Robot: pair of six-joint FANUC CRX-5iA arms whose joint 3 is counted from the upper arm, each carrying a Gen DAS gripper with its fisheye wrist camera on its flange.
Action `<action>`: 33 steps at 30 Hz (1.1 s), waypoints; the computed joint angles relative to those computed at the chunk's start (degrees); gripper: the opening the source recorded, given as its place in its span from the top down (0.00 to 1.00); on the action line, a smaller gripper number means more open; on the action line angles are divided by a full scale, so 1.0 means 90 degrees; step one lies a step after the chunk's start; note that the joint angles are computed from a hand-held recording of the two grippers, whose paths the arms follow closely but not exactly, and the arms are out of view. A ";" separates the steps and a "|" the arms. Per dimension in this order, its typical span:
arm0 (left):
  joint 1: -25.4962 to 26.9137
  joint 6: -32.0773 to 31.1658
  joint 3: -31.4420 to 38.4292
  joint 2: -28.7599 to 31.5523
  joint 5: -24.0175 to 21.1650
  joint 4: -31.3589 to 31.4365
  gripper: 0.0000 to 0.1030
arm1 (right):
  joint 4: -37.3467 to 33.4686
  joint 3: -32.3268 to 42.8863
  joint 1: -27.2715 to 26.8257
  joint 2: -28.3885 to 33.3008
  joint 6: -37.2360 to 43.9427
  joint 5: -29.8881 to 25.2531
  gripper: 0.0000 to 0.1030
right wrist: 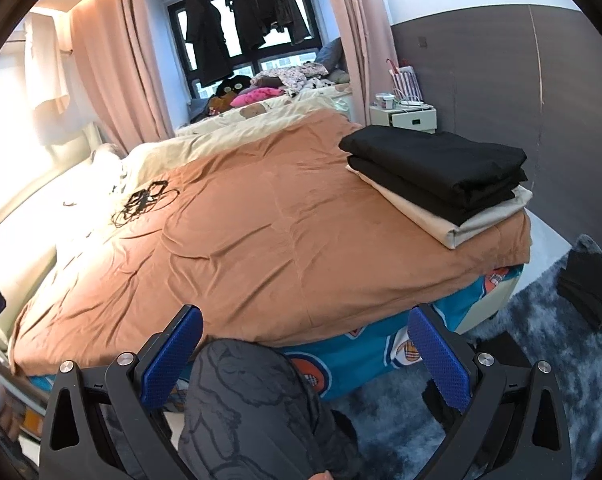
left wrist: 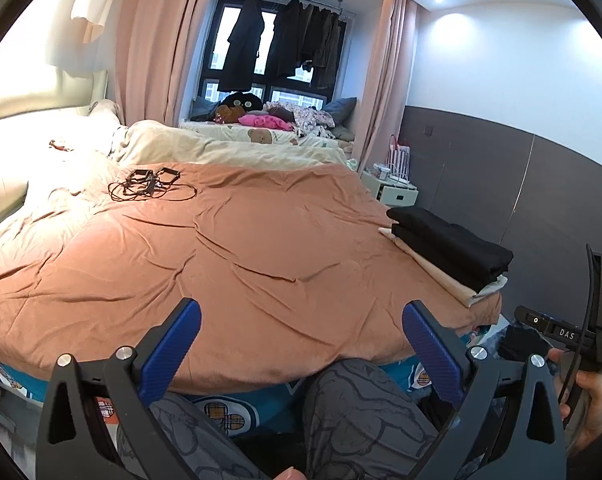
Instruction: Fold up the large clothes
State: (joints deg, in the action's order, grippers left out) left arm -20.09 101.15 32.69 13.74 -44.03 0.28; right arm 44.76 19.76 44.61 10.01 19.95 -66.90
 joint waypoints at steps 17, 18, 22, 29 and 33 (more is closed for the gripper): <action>-0.0104 0.0180 0.0142 -0.0032 -0.0176 -0.0365 0.00 | 0.0003 -0.0238 -0.0005 -0.0107 -0.0156 0.0199 0.00; -0.0110 0.0191 0.0130 -0.0044 -0.0172 -0.0388 0.00 | 0.0002 -0.0250 0.0003 -0.0111 -0.0177 0.0200 0.00; -0.0142 0.0205 0.0152 -0.0051 -0.0221 -0.0470 0.00 | 0.0014 -0.0237 0.0010 -0.0103 -0.0165 0.0182 0.00; -0.0153 0.0199 0.0199 -0.0033 -0.0281 -0.0482 0.00 | 0.0031 -0.0262 0.0038 -0.0114 -0.0200 0.0183 0.00; -0.0157 0.0177 0.0181 -0.0037 -0.0255 -0.0485 0.00 | 0.0038 -0.0272 0.0053 -0.0117 -0.0212 0.0186 0.00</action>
State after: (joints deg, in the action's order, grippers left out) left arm -21.50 102.74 34.32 13.41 -46.32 -4.08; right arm 45.11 17.32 45.09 8.95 18.04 -65.22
